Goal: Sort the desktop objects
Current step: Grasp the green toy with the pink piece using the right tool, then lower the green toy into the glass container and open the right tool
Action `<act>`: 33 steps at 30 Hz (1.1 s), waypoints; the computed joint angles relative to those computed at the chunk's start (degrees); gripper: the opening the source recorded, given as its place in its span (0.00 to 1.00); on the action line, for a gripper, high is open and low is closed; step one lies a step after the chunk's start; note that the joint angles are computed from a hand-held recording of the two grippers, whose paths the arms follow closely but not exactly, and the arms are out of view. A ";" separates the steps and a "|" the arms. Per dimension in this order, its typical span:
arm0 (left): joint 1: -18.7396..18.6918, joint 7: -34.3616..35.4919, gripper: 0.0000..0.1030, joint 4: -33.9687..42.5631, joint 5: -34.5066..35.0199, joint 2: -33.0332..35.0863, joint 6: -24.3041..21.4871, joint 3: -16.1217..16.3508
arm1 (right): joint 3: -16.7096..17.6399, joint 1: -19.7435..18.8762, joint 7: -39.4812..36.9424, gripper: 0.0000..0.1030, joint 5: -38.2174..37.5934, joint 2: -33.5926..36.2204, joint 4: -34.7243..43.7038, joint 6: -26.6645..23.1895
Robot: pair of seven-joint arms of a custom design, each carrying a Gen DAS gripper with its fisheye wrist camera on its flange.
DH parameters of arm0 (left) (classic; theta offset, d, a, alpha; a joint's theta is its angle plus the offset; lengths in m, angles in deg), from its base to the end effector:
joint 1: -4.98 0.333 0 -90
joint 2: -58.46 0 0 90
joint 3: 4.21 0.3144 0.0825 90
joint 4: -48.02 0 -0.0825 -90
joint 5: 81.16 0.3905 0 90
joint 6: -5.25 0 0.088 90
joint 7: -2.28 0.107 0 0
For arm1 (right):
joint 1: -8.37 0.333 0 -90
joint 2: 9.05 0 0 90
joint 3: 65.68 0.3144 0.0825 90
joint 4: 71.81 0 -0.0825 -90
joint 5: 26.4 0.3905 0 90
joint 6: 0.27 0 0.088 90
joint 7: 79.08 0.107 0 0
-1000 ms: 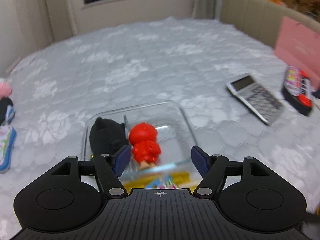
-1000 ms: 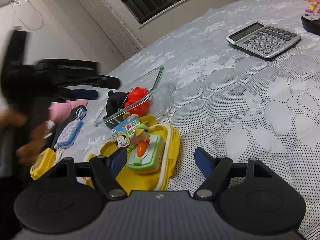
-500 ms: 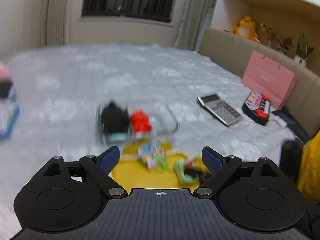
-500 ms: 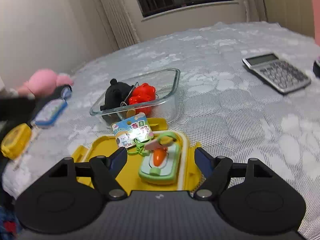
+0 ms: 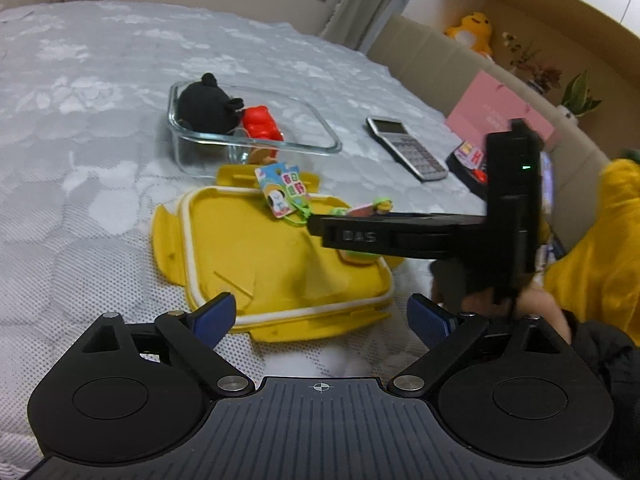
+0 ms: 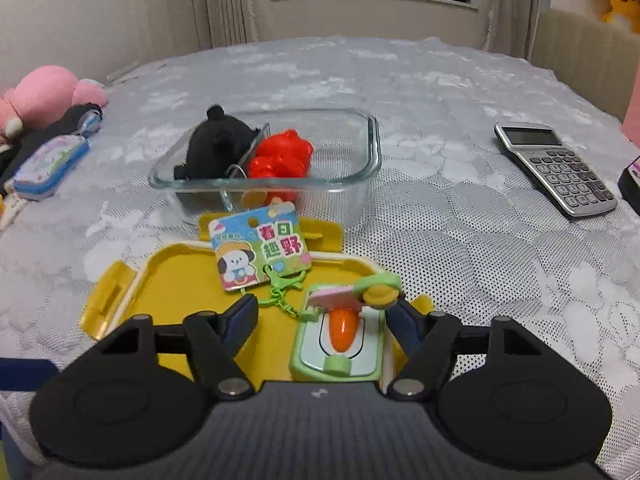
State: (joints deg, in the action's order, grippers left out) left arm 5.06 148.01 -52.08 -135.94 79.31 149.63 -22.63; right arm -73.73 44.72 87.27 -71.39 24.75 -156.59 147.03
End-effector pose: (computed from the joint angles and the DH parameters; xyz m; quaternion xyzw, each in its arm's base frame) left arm 0.6605 -0.1873 0.4113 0.4411 -0.7906 0.4245 0.0159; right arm 0.6460 0.3852 0.3807 -0.5756 0.7215 -0.2815 0.2626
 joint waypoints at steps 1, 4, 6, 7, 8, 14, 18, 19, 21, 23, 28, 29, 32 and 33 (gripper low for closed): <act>0.32 0.33 0.94 -0.18 -0.45 -0.04 -0.44 -0.09 | -0.01 0.23 -0.44 0.70 0.04 0.58 0.89 -1.16; 0.88 0.75 0.95 -0.25 -1.15 -0.03 -1.66 -0.01 | -0.44 1.24 -1.03 0.53 -0.81 1.85 2.85 -3.85; 1.00 0.64 0.95 -0.05 -1.40 0.25 -2.32 0.17 | -0.49 1.66 -1.79 0.52 -1.50 2.45 3.94 -5.08; 1.07 0.63 0.95 -0.04 -1.56 0.32 -2.56 0.21 | -0.46 1.77 -2.09 0.52 -1.62 2.73 4.48 -5.64; 1.19 0.68 0.95 -0.20 -1.82 0.25 -2.82 0.22 | -0.41 1.83 -2.35 0.52 -1.68 2.99 4.94 -6.03; 1.16 -0.33 0.96 0.07 -1.33 0.67 -3.99 0.70 | -0.60 2.27 -2.36 0.51 -2.70 2.84 5.20 -5.67; 1.11 -1.35 0.96 0.31 -0.59 0.91 -4.46 0.82 | -1.06 2.87 -1.71 0.51 -4.83 2.08 5.08 -5.38; 1.14 -1.38 0.96 0.35 -0.53 0.96 -4.55 0.79 | -0.98 2.77 -1.78 0.51 -5.14 1.84 5.01 -5.13; 1.14 -1.62 0.96 0.43 -0.37 1.08 -4.65 0.76 | -0.83 2.55 -1.82 0.51 -5.69 1.16 4.59 -4.41; 1.09 -2.04 0.96 0.63 -0.03 1.29 -4.77 0.77 | -0.71 2.28 -1.49 0.51 -6.23 0.24 3.81 -3.30; 0.90 -3.17 0.96 0.86 1.22 1.54 -4.45 0.78 | -0.02 0.95 0.65 0.51 -6.94 -3.11 0.49 1.69; 0.98 -3.24 0.96 0.91 1.25 1.58 -4.49 0.72 | 0.11 0.66 0.54 0.51 -6.97 -3.70 0.20 2.46; 1.23 -3.10 0.96 1.02 1.16 1.73 -4.74 0.54 | -0.15 0.62 0.63 0.51 -8.36 -5.19 0.14 3.32; 1.25 -3.13 0.96 1.09 1.27 1.80 -4.87 0.53 | -0.24 0.63 0.67 0.51 -9.06 -5.56 0.36 3.40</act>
